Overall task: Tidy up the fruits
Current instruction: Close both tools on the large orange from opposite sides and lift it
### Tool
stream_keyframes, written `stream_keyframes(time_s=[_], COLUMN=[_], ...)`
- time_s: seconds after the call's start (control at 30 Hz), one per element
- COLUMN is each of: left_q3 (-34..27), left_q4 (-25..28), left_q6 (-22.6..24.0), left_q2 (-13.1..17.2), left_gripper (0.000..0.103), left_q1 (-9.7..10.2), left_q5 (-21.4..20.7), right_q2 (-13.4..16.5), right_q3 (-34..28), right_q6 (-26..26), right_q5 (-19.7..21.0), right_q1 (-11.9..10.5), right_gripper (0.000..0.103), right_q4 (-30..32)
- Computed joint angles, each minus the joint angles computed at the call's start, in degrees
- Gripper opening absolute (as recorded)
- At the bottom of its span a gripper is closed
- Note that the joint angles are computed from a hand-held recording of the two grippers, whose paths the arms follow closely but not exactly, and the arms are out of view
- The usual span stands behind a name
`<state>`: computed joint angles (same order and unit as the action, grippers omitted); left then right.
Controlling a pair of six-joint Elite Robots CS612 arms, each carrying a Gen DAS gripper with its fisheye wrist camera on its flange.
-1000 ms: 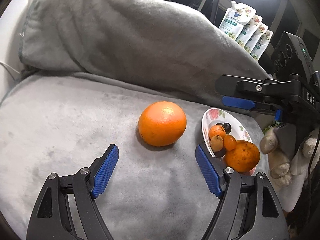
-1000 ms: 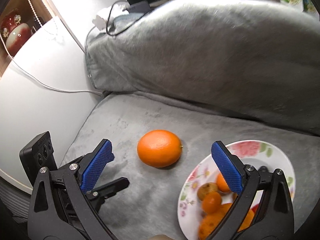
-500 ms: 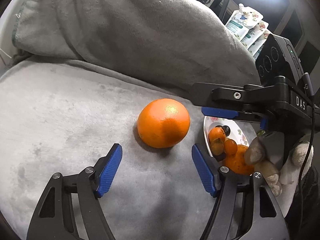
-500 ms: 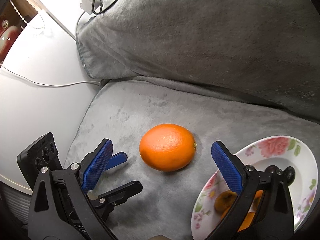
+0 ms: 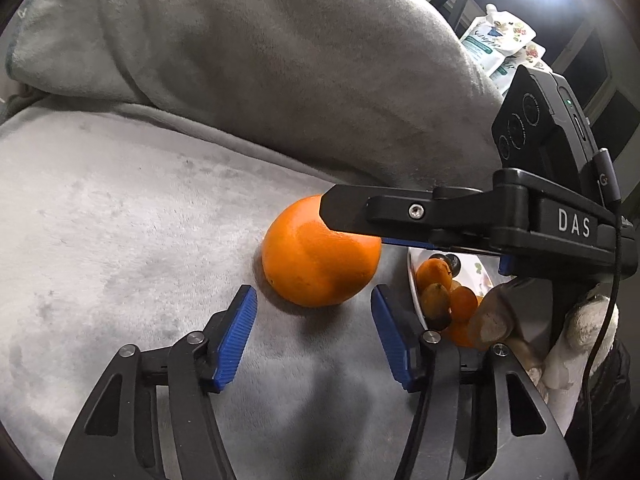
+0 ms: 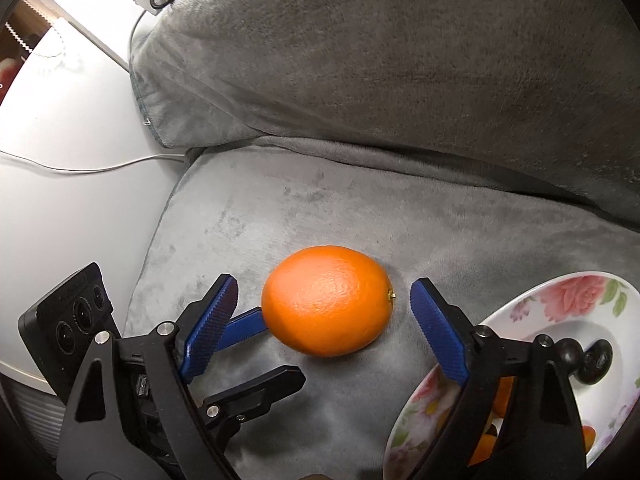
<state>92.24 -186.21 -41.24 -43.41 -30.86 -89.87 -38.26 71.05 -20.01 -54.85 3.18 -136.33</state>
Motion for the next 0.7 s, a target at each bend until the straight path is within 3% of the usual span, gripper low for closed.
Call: stream_keyframes(time_s=[0.2, 0.37, 0.7], left_q3=[-1.2, -2.1, -1.6], left_q4=[1.0, 1.1, 1.4], left_q6=[-0.2, 0.1, 1.3], left_q2=[0.5, 0.9, 0.5], left_gripper=[0.052, 0.046, 0.046], left_q1=[0.29, 0.31, -0.37], left_q5=[-0.7, -1.1, 0.8], right_q2=[0.3, 0.7, 0.5], right_q3=[-1.0, -1.7, -0.9], right_q6=[-0.7, -0.3, 0.3], right_q5=[-0.6, -1.6, -1.5], right_q1=[0.3, 0.5, 0.4], right_gripper=[0.089, 0.078, 0.076], right_q4=[1.9, 2.9, 1.2])
